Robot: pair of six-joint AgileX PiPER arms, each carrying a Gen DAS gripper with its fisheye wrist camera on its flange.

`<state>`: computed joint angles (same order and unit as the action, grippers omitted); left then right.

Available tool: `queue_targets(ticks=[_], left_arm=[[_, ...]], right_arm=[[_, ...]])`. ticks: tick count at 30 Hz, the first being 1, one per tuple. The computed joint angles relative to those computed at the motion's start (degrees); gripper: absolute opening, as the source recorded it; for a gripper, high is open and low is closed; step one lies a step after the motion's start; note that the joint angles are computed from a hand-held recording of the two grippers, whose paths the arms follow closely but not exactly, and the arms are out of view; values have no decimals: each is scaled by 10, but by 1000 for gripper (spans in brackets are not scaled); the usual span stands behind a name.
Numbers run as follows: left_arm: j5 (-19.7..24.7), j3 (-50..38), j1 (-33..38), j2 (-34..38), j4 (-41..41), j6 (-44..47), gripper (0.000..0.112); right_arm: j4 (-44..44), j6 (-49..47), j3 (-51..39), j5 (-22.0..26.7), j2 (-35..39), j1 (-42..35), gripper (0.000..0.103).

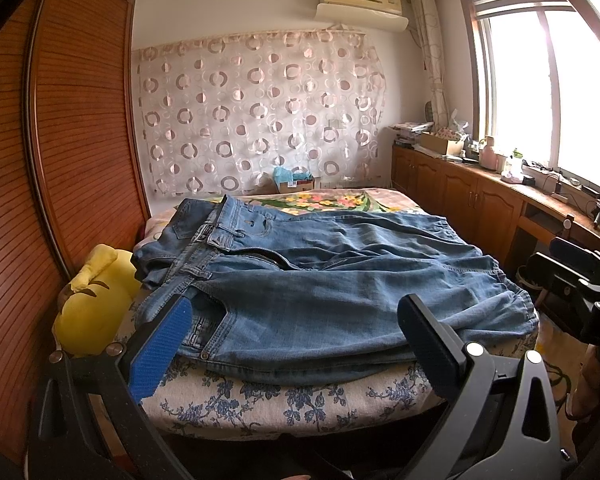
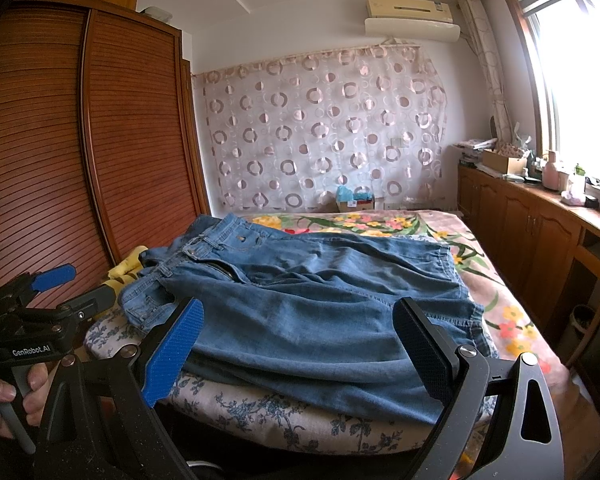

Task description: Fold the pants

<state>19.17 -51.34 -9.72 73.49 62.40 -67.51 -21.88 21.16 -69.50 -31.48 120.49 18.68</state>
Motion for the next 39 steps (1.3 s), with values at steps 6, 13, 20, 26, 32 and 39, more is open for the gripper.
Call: queue_targets(ticks=[6, 13, 20, 26, 32, 39], left_arm=[[-1, 0, 0, 0, 0, 0, 103], [1, -1, 1, 3, -6, 4, 103], [-14, 0, 21, 27, -11, 6, 103], [-38, 3, 52, 43, -40, 36, 103], [-55, 3, 81, 53, -88, 93, 103], [-83, -1, 130, 62, -177, 195, 103]], right_arm=[[-2, 2, -1, 0, 1, -1, 96], [-7, 8, -4, 5, 1, -2, 96], [-19, 19, -18, 25, 11, -5, 96], [-31, 31, -31, 43, 19, -10, 96], [-28, 27, -37, 60, 22, -14, 96], [-23, 18, -41, 83, 20, -24, 96]])
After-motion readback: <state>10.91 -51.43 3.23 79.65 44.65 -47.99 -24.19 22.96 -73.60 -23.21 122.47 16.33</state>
